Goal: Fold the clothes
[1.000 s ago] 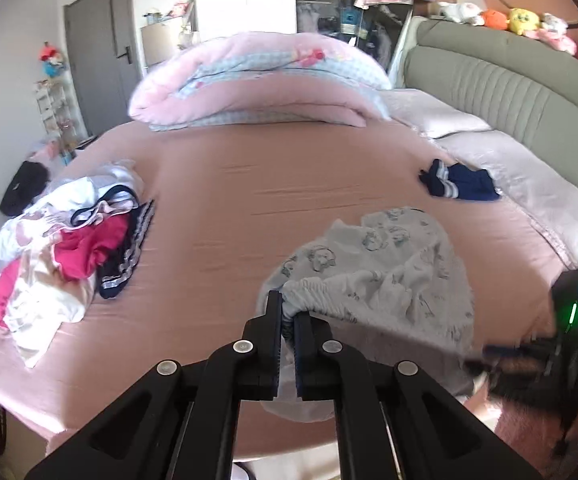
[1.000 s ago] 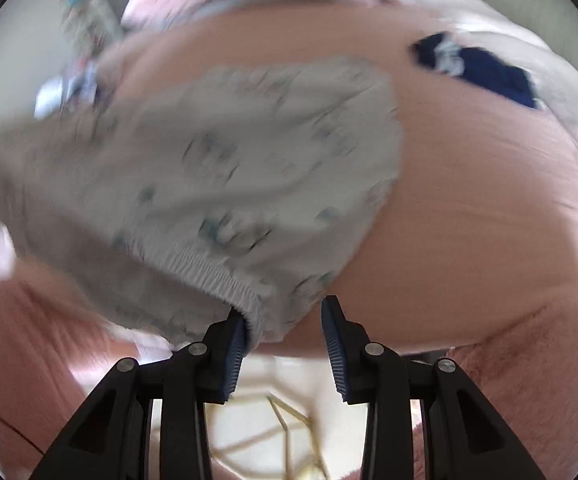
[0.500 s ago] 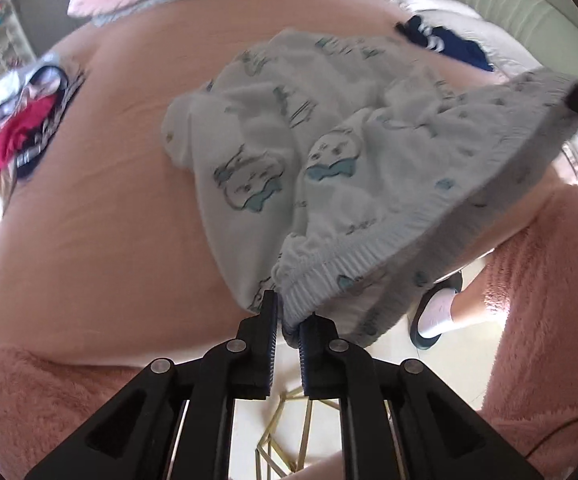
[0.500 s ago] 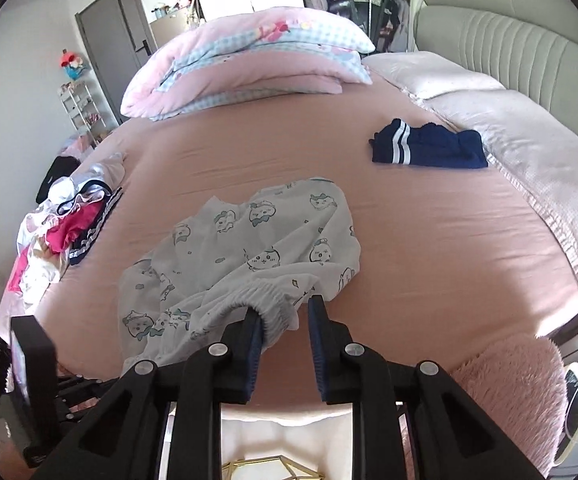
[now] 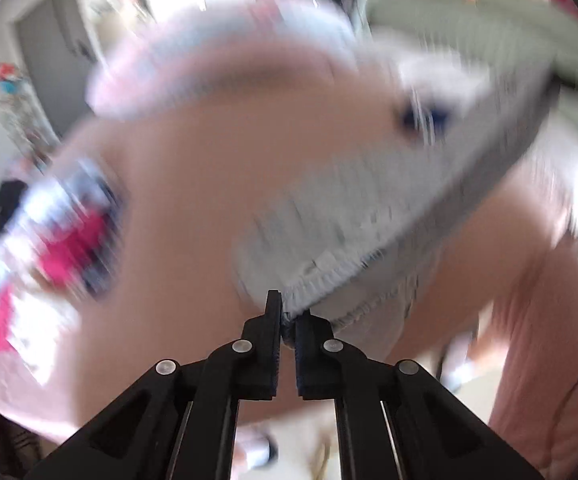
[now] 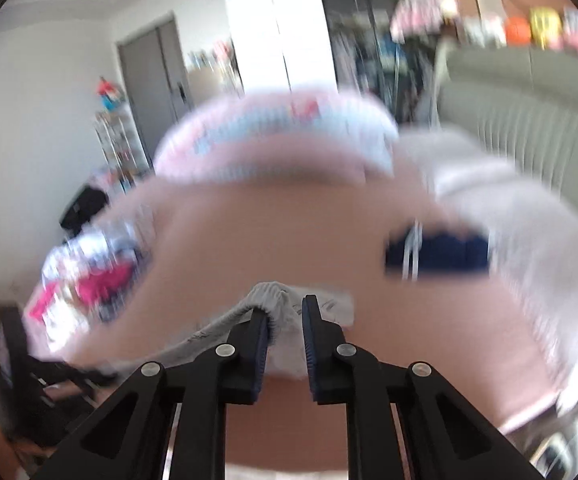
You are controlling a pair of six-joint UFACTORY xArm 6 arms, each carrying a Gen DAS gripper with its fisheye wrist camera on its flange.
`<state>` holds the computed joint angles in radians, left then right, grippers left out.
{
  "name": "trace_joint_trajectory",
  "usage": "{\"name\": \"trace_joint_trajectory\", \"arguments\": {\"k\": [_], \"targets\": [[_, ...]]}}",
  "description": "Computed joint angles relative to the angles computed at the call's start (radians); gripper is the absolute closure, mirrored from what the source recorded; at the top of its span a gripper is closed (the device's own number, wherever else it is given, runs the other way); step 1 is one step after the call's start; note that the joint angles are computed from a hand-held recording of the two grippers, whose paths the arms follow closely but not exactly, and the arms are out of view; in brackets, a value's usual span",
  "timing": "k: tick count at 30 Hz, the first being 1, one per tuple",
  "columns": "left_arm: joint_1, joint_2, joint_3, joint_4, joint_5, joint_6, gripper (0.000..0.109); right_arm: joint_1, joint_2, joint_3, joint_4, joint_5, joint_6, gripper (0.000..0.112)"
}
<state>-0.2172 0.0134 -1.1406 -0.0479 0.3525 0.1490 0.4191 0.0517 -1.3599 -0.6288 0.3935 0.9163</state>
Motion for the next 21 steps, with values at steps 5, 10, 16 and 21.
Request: {"name": "trace_joint_trajectory", "arguments": {"k": [5,10,16,21], "targets": [[0.019,-0.158,-0.081,-0.192,-0.088,0.193,0.104,0.005,-0.065,-0.096,0.009,-0.068,-0.064,0.098],[0.048,-0.147,-0.244,-0.298,-0.034,0.391,0.103,0.019,-0.061,-0.221,0.077,-0.073,-0.19,0.098],[0.083,0.108,-0.463,-0.172,0.159,0.277,0.102,0.012,0.12,-0.351,0.222,0.096,-0.309,0.098],[0.068,0.314,-0.738,-0.027,0.261,0.15,0.103,-0.003,0.32,-0.584,0.263,0.204,-0.38,0.098]]}}
